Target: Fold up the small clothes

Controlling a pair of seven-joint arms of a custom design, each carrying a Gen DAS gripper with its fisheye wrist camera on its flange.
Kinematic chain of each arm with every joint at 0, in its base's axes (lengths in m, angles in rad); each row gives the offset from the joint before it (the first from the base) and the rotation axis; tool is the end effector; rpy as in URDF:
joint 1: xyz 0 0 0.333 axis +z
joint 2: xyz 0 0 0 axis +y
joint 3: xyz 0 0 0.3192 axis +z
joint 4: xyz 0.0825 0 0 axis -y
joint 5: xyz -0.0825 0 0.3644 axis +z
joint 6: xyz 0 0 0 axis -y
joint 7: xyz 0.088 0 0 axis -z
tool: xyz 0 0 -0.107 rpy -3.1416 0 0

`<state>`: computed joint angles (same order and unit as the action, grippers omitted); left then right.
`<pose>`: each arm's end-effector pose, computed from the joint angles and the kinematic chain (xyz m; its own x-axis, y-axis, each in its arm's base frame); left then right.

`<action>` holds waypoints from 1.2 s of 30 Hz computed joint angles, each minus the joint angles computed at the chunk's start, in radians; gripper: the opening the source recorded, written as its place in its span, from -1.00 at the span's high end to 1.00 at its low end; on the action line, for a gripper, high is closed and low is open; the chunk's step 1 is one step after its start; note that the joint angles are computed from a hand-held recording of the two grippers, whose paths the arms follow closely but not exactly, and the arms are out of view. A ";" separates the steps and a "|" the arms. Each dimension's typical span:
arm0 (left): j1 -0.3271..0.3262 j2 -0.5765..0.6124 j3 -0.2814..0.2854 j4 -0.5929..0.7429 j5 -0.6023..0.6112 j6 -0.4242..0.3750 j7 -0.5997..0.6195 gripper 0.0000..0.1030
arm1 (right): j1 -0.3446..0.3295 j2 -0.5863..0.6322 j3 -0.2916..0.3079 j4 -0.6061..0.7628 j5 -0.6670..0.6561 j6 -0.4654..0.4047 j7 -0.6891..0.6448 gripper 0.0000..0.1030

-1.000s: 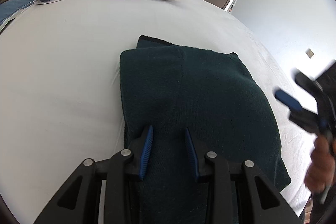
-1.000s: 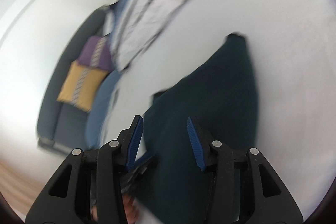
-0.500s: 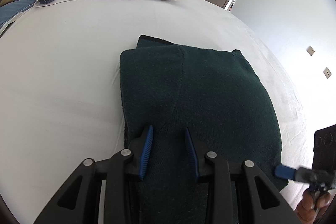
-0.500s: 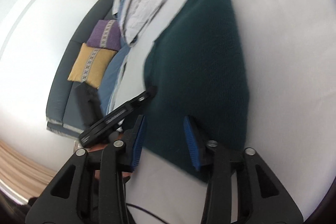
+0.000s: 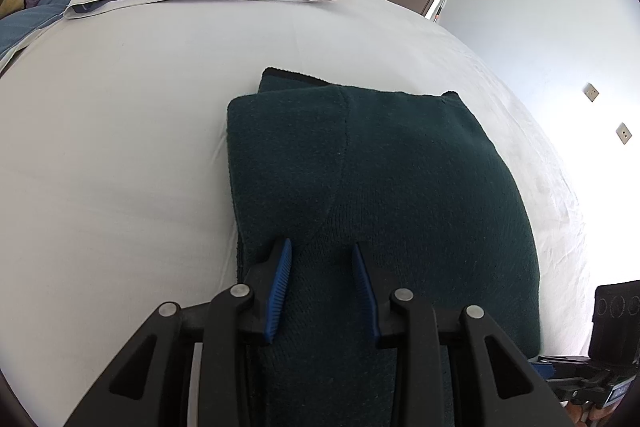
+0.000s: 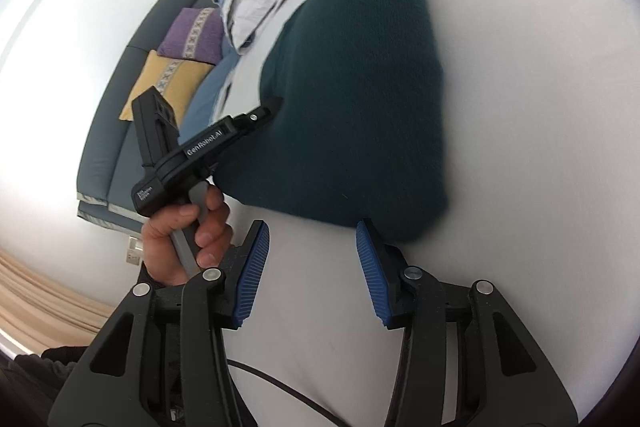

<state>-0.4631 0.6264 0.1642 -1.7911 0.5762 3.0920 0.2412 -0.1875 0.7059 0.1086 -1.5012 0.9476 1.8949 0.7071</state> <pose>0.6330 -0.2598 0.2877 0.2640 -0.8995 0.3482 -0.7270 -0.4228 -0.5411 0.6841 -0.0077 0.2743 0.2958 -0.5564 -0.7765 -0.9552 -0.1599 -0.2492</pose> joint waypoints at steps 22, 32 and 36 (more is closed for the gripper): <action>-0.004 0.000 0.001 0.002 -0.022 0.002 0.001 0.34 | -0.087 -0.039 0.010 -0.031 0.213 -0.088 0.056 0.04; 0.009 -0.003 -0.013 -0.001 -0.025 -0.002 0.005 0.34 | -0.023 -0.007 0.017 -0.077 0.250 -0.002 0.142 -0.04; 0.015 -0.004 -0.017 -0.003 -0.028 0.002 0.012 0.34 | -0.061 -0.058 0.038 -0.183 0.438 0.117 0.084 -0.03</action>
